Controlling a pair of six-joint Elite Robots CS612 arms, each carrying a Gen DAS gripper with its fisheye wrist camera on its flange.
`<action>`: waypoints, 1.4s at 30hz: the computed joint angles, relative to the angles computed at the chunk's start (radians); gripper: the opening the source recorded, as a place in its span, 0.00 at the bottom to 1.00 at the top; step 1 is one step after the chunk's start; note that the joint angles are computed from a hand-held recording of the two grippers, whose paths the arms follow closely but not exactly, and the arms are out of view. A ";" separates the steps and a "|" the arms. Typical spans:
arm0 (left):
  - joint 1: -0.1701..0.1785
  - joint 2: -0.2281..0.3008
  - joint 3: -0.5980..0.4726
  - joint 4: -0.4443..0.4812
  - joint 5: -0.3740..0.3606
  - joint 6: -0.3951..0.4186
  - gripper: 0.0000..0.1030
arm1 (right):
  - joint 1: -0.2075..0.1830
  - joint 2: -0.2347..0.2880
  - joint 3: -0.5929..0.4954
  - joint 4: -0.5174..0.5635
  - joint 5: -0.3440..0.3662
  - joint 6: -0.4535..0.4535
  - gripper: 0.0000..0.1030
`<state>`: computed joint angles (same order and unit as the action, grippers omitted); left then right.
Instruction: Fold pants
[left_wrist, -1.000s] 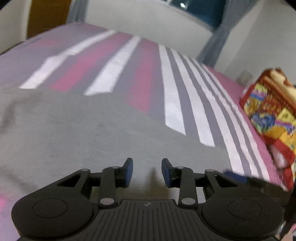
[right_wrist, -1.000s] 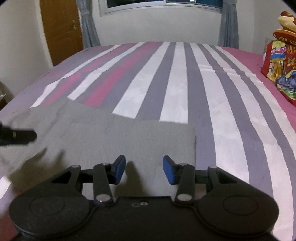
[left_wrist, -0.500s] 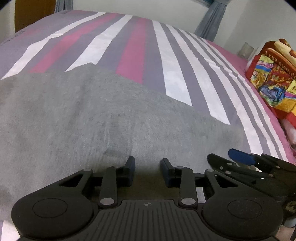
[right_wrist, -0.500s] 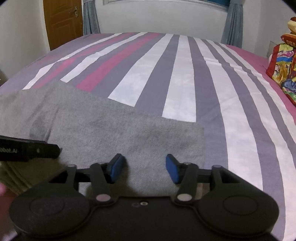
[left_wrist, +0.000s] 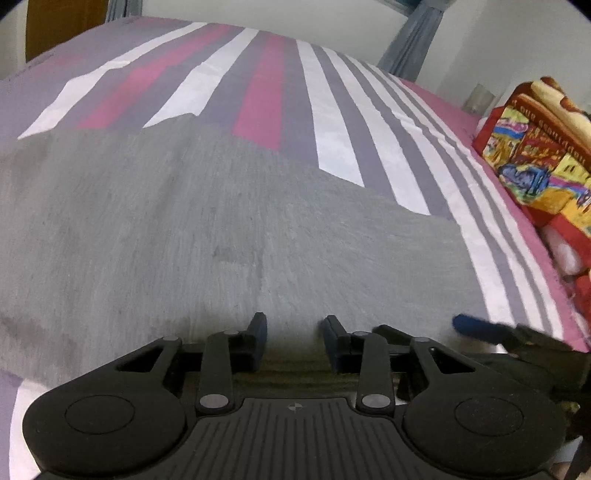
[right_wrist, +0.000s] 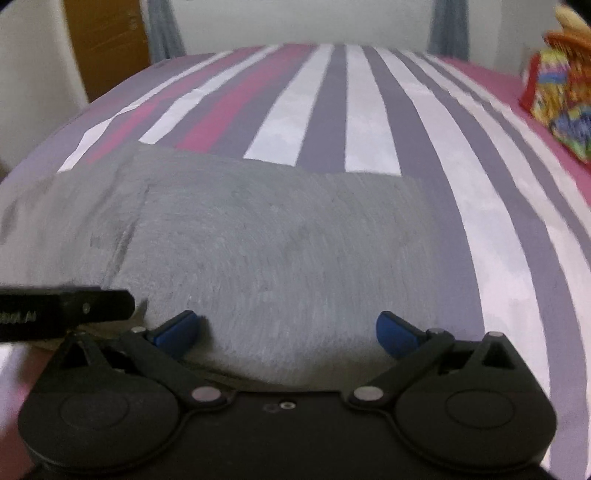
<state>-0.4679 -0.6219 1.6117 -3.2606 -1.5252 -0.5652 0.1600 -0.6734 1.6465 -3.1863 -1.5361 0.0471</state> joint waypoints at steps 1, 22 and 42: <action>0.000 -0.001 0.004 -0.011 -0.004 -0.006 0.41 | -0.001 -0.008 0.004 0.023 0.004 0.027 1.00; -0.022 -0.109 0.177 -0.050 0.230 -0.048 0.85 | 0.017 -0.073 0.125 -0.181 0.032 0.083 0.82; 0.076 -0.133 0.272 -0.065 0.281 -0.205 0.85 | 0.058 -0.036 0.043 -0.106 0.058 0.051 0.65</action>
<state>-0.3916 -0.7551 1.8836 -3.3259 -1.2442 -0.7701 0.2181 -0.7096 1.6895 -3.2920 -1.4776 0.0984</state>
